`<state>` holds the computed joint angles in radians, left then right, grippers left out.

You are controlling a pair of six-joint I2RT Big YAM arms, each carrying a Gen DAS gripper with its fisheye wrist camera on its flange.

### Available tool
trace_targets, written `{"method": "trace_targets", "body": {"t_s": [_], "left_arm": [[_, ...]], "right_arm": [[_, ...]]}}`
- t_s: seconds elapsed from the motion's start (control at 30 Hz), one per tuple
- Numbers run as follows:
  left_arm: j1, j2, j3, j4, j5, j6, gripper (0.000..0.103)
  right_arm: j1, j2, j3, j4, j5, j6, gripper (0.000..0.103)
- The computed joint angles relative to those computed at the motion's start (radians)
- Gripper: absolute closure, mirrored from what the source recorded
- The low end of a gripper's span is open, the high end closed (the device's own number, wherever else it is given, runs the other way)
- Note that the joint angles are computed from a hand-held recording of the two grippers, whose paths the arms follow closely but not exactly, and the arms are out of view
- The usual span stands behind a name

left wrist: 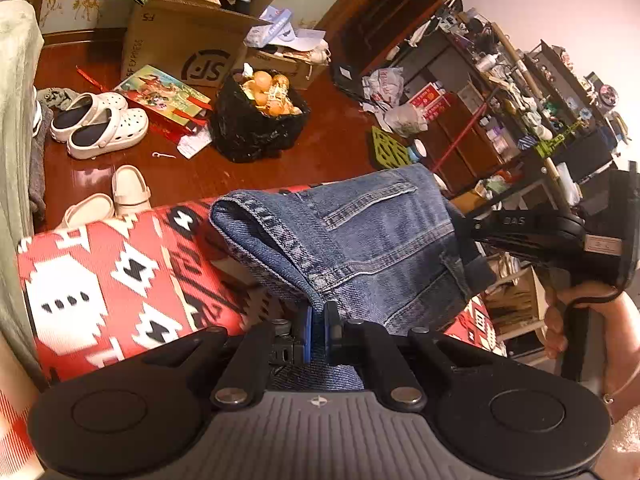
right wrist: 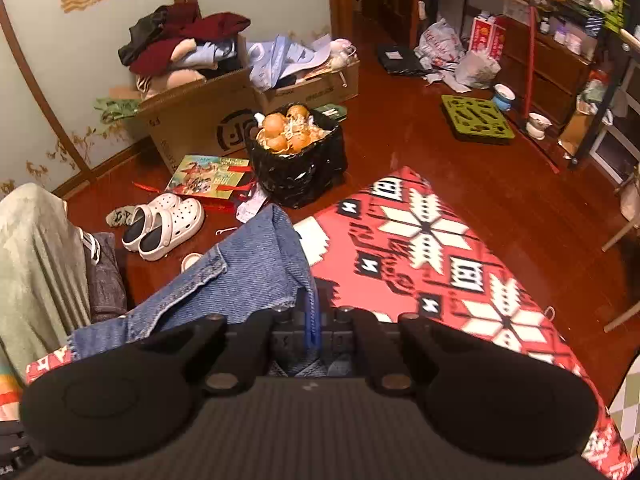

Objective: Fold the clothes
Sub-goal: 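Lift the folded denim shorts with both tools and carry them off the mat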

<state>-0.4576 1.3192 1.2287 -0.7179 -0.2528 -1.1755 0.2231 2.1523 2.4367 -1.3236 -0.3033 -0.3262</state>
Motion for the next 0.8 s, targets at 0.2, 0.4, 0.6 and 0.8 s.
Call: {"method": "trace_targets", "body": {"t_s": [0.2,0.4,0.6,0.8], "left_arm": [[0.033,0.011,-0.036,0.023,0.046,0.003,0.097],[0.095,-0.022,-0.107,0.060,0.203,0.031,0.083],[0.156,-0.082,-0.157,0.078,0.357,0.166,0.076],[0.197,-0.113,-0.153,0.017,0.467,0.394,0.072]], "right_arm": [[0.012,0.083,0.044,0.017,0.035,0.045,0.101],[-0.007,0.009,-0.152,0.183,0.038,0.105,0.093],[-0.051,-0.210,-0.445,0.294,-0.039,0.125,0.085],[-0.090,-0.501,-0.836,0.375,-0.110,0.127,0.082]]}}
